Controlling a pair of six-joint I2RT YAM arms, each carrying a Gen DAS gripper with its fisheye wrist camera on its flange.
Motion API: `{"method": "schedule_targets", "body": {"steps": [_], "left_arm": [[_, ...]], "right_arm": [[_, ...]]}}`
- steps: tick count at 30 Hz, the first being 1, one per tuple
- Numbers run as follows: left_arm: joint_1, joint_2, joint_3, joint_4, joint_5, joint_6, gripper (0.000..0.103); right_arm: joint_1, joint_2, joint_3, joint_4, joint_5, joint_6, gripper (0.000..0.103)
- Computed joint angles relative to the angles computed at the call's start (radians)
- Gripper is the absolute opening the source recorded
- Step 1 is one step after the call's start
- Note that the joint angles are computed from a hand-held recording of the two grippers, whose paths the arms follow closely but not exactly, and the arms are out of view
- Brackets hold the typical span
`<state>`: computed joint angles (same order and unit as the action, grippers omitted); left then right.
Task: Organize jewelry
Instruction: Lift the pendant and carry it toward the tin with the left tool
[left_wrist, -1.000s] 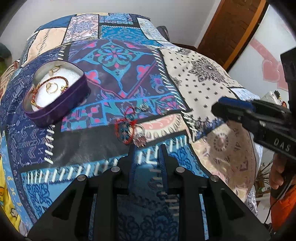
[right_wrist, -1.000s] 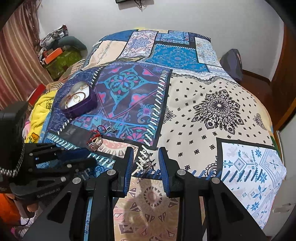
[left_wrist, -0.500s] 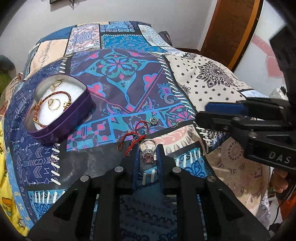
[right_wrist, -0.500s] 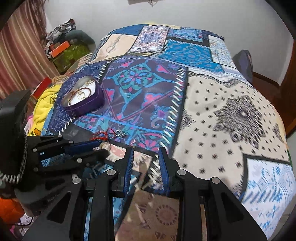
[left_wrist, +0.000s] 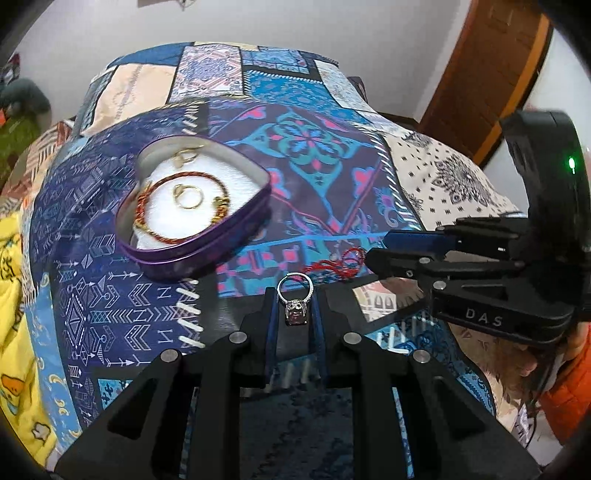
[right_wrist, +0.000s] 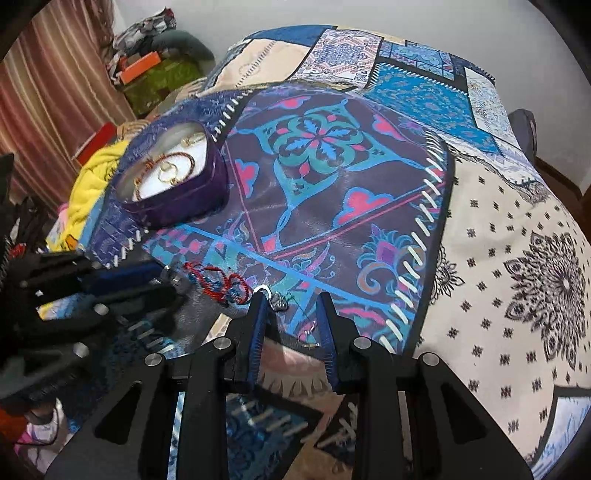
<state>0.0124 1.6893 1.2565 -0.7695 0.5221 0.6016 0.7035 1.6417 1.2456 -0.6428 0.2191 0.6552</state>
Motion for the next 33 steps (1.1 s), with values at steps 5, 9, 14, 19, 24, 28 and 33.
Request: {"method": "schedule_targets", "body": {"steps": [5, 9, 14, 19, 24, 28, 33], "left_arm": [[-0.001, -0.005, -0.017, 0.025, 0.003, -0.011, 0.017], [-0.004, -0.005, -0.011, 0.01, 0.009, -0.011, 0.017], [0.0, -0.028, -0.007, -0.018, 0.018, 0.007, 0.008], [0.014, -0.07, 0.004, -0.052, 0.04, 0.02, 0.006], [0.026, -0.1, 0.01, -0.07, 0.048, 0.027, 0.006], [0.023, -0.081, 0.028, -0.114, 0.037, 0.037, 0.006], [-0.011, -0.078, -0.005, -0.109, -0.003, 0.049, 0.011]], "right_arm": [[0.007, -0.002, -0.008, 0.012, 0.009, 0.0, 0.025], [0.003, -0.003, -0.004, 0.007, 0.013, 0.01, 0.01], [0.0, -0.027, -0.018, 0.016, 0.009, 0.029, 0.01], [0.017, -0.065, -0.013, -0.004, 0.046, 0.051, 0.01], [0.041, -0.104, 0.01, -0.046, 0.105, 0.061, 0.01], [0.056, -0.139, 0.006, -0.058, 0.14, 0.08, 0.01], [0.062, -0.173, -0.011, -0.071, 0.161, 0.1, 0.01]]}}
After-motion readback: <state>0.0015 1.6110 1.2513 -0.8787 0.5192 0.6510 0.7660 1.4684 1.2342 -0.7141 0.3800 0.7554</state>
